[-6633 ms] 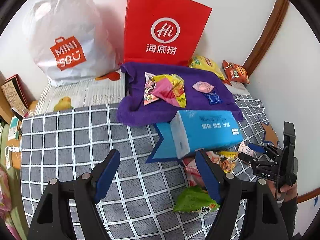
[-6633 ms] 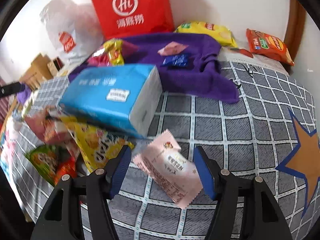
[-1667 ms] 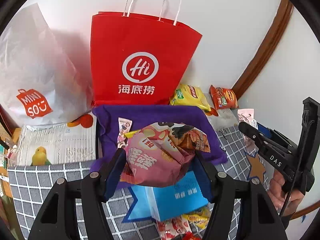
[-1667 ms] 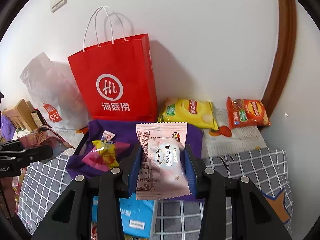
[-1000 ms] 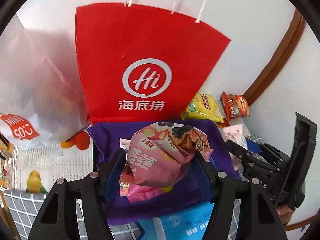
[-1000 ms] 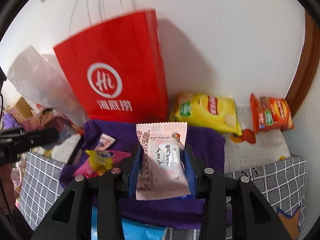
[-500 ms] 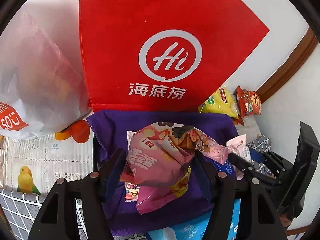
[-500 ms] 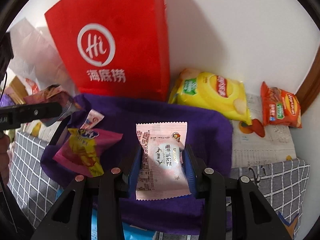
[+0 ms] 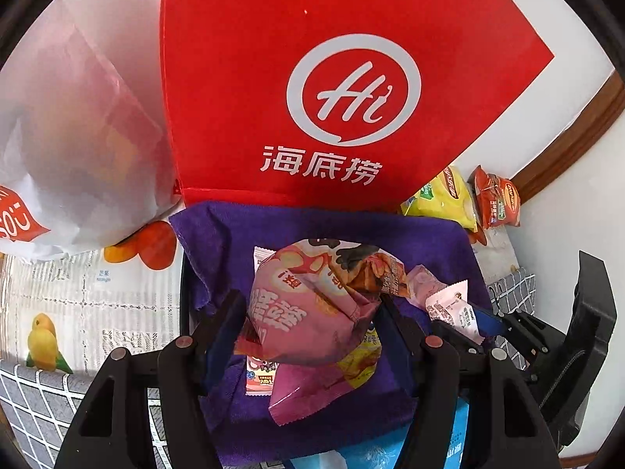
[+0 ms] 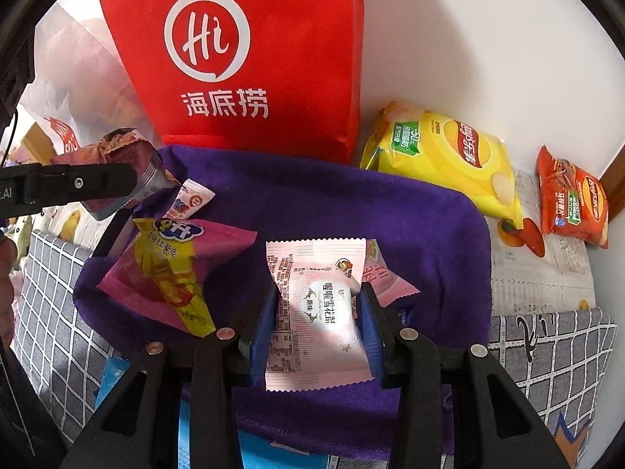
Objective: Organize snacks
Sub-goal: 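Lower both packets onto the towel and open both tools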
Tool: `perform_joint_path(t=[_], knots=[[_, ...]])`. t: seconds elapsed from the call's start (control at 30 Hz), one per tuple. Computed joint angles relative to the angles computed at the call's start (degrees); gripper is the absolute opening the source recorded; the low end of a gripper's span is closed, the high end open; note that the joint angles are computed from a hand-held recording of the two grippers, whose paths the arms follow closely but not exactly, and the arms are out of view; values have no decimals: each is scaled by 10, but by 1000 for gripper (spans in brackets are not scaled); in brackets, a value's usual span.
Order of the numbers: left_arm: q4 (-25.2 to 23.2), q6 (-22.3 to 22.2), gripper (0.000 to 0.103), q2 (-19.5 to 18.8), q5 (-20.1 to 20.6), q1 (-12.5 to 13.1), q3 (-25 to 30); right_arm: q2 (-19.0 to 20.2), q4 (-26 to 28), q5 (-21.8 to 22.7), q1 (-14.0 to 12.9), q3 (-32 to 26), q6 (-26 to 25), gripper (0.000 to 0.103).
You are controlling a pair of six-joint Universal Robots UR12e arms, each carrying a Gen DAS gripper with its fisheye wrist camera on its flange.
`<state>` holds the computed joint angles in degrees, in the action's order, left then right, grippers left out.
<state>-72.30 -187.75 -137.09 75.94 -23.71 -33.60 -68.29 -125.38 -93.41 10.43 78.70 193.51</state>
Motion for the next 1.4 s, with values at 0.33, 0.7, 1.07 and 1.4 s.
perform_joint_path(t=[0.33, 0.7, 1.07, 1.4], knots=[[9, -7, 64, -5, 13, -5, 0, 7, 19, 4, 1, -9, -2, 42], [12, -15, 64, -15, 4, -7, 9, 0, 12, -3, 2, -6, -6, 42], [25, -1, 64, -15, -7, -10, 2, -17, -17, -28, 1, 5, 5, 45], [4, 12, 69, -17, -21, -7, 12, -23, -25, -36, 0, 9, 12, 45]])
